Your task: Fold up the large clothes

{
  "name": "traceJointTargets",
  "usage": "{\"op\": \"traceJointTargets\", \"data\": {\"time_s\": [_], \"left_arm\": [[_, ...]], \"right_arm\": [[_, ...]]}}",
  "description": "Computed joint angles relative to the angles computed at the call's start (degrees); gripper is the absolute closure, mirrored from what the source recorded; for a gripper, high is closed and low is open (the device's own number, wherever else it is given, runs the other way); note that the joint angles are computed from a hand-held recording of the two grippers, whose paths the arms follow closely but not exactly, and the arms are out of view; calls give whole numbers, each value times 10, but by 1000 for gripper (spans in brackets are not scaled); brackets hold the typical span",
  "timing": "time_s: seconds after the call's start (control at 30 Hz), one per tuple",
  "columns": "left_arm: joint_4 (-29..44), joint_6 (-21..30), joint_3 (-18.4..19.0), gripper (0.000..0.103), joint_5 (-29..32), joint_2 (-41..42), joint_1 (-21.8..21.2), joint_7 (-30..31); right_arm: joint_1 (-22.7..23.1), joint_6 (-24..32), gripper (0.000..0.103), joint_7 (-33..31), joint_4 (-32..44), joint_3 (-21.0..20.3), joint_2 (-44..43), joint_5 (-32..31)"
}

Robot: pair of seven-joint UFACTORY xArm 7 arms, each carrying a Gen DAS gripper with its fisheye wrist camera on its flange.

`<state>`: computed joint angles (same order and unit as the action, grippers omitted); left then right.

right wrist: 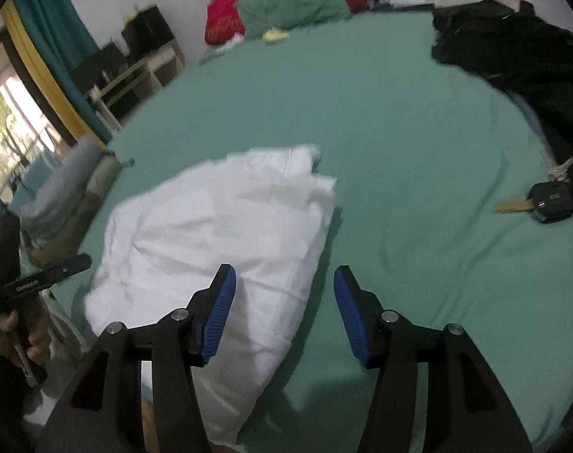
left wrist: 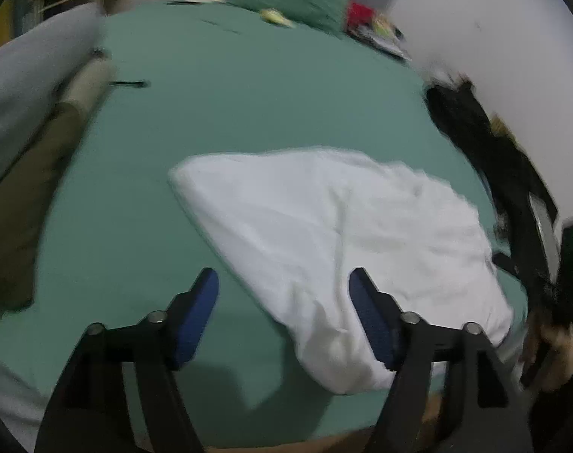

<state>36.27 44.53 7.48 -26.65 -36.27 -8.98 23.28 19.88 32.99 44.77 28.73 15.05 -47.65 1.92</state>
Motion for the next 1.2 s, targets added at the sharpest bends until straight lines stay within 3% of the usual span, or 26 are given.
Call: {"op": "traceJointTargets", "data": {"time_s": [0.13,0.23,0.37,0.47,0.6,0.7,0.93,1.0,1.07,1.1,1.13,1.2], "left_arm": [[14,42,16,25,-6,44,18,-27],[12,33,4,12,-21,53,16,-20],[33,63,26,11,-100,79,-19,23],[51,95,30,10,-159,115,-31,64],[69,119,-5,10,-190,145,-33,89],[72,115,-28,9,-207,160,-37,121],[46,51,-69,10,-214,150,-51,154],[40,27,-82,19,-197,144,-58,149],[28,12,-82,37,-188,128,-67,151],[28,24,-71,58,-201,127,-77,160],[29,41,-59,67,-206,123,-78,163],[21,33,-63,73,-204,110,-78,159]], "right_arm": [[4,-34,48,14,-31,-18,-25,22],[15,-49,48,9,-43,-34,-21,38],[61,-96,48,-21,-53,-71,18,80],[78,-124,48,-37,-50,-75,57,100],[78,-169,48,-34,-44,-58,96,102],[100,-204,46,-44,-42,-68,122,114],[138,-240,51,-56,-40,-85,147,133],[150,-248,60,-58,-37,-89,154,141],[164,-266,70,-60,-35,-93,163,150],[161,-273,75,-54,-33,-84,168,149],[148,-273,78,-44,-27,-66,172,141],[98,-249,81,-11,-10,-14,168,107]]}}
